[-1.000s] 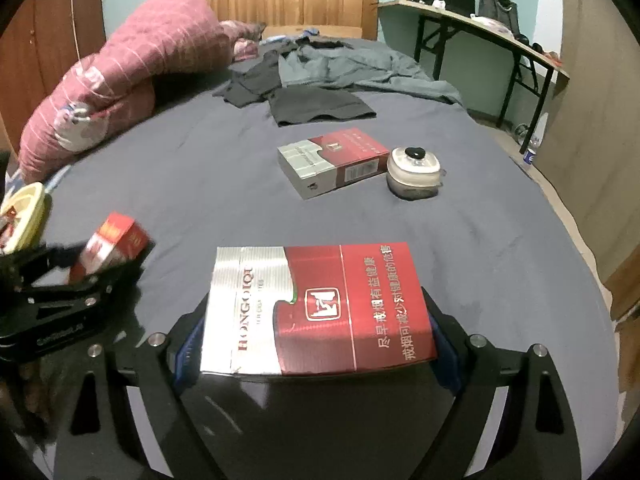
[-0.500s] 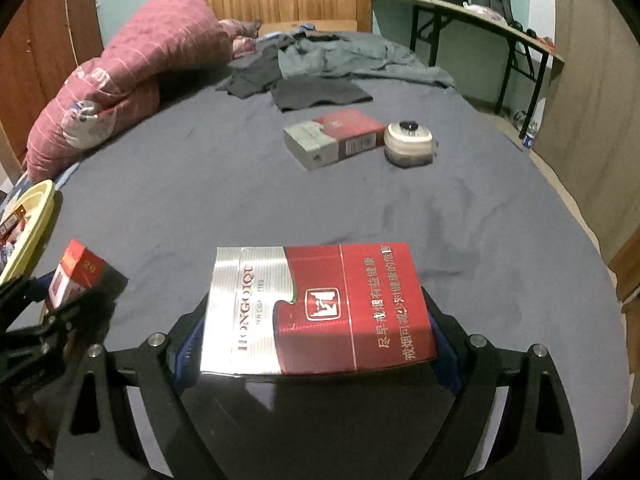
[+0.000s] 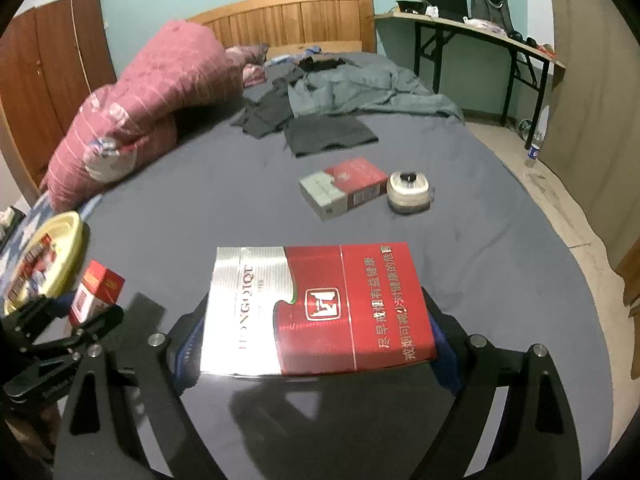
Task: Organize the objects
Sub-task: 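Carry the Double Happiness and Hongqiqu boxes with both tools over the yellow basin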
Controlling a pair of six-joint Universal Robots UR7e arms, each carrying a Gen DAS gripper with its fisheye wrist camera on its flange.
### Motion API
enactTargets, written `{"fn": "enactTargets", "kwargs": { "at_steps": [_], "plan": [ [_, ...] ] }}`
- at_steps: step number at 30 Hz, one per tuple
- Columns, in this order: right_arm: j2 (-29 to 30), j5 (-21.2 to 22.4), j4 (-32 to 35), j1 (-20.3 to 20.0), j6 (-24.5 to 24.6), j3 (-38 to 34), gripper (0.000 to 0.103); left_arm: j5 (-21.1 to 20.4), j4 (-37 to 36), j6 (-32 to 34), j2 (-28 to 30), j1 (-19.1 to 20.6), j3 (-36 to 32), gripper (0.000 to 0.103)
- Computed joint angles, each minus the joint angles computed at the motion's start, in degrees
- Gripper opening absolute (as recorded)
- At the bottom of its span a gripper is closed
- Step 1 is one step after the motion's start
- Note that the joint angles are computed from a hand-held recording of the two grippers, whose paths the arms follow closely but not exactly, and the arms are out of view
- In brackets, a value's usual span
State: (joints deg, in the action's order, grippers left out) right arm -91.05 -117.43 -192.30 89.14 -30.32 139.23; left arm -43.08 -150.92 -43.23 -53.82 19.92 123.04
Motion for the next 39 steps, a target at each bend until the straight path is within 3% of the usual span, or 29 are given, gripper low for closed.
{"fn": "enactTargets", "kwargs": {
  "at_steps": [4, 9, 17, 23, 39],
  "plan": [
    [0.2, -1.2, 0.3, 1.7, 0.1, -0.4, 0.089, -0.4, 1.3, -0.7, -2.2, 0.6, 0.1, 0.057],
    [1.2, -1.9, 0.4, 2.2, 0.3, -0.4, 0.089, 2.9, 8.4, -3.7, -3.6, 0.5, -1.2, 0.057],
    [2.7, -3.5, -0.2, 3.6, 0.0, -0.2, 0.089, 3.6, 16.3, -6.9, -7.9, -0.3, 0.1, 0.057],
    [5.0, -4.4, 2.4, 6.2, 2.0, -0.5, 0.089, 6.5, 25.2, -10.3, -12.4, -0.5, 0.9, 0.057],
    [26.4, -5.2, 5.3, 20.2, 10.3, -8.7, 0.089, 10.7, 49.9, -27.9, -28.0, -0.6, 5.8, 0.057]
  ]
}}
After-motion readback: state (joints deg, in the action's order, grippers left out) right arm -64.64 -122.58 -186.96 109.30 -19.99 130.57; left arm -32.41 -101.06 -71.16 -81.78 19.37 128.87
